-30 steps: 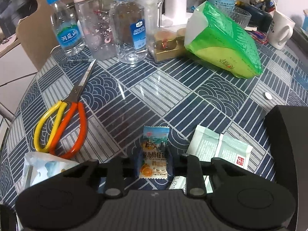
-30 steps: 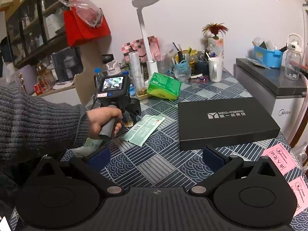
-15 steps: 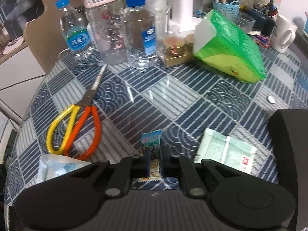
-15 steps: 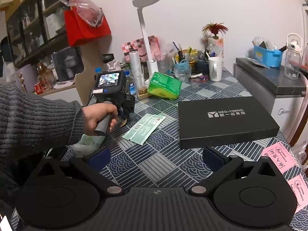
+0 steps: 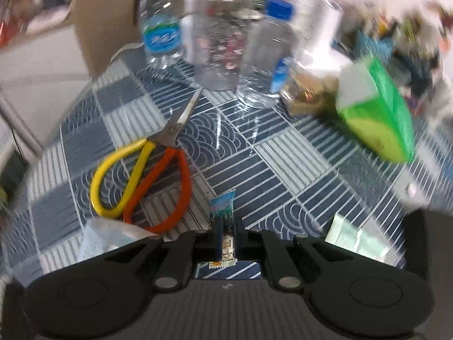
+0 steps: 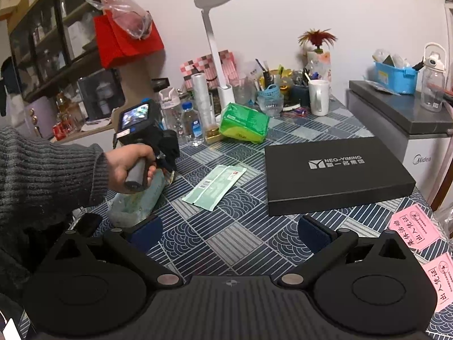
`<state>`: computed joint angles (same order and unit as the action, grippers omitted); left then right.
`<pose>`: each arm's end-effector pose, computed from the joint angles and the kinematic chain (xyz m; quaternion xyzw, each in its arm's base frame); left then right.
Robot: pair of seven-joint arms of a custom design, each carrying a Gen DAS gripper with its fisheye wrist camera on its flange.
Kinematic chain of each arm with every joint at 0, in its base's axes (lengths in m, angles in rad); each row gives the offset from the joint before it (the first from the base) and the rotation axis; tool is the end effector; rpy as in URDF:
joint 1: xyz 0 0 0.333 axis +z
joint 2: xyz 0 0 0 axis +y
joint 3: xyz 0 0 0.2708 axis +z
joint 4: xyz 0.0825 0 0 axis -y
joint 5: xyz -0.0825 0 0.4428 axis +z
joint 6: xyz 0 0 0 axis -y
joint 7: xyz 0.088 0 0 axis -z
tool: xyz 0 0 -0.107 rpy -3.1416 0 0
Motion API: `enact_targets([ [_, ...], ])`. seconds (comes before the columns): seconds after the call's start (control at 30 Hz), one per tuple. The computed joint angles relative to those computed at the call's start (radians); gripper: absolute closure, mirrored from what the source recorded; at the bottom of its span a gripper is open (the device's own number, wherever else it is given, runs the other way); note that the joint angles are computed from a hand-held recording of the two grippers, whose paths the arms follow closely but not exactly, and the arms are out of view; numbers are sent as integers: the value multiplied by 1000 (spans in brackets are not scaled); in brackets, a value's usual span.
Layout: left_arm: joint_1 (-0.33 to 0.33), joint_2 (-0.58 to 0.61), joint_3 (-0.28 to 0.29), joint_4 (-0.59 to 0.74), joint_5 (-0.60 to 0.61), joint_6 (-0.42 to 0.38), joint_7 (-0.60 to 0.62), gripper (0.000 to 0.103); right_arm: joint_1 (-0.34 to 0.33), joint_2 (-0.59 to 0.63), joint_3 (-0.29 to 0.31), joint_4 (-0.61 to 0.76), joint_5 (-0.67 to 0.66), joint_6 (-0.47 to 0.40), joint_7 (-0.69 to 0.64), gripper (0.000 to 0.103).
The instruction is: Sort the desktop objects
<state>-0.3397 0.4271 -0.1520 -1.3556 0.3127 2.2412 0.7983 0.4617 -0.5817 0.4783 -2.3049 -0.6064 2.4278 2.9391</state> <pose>0.6862 -0.3352 0.4797 -0.7402 0.6226 -0.2080 0.1457 0.2912 0.4346 0.5605 -0.6041 0.6461 -0.2571 0.3894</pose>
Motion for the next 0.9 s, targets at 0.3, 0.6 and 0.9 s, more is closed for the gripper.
enact_targets([
  [0.3, 141, -121, -86, -226, -433, 237, 43, 103, 0, 10, 0, 7, -3, 10, 11, 0],
  [0.6, 31, -56, -23, -87, -166, 74, -19, 52, 6, 16, 1, 19, -5, 3, 3, 0],
  [0.9, -88, 137, 15, 213, 68, -138, 15, 33, 11, 14, -3, 14, -1, 0, 4, 0],
])
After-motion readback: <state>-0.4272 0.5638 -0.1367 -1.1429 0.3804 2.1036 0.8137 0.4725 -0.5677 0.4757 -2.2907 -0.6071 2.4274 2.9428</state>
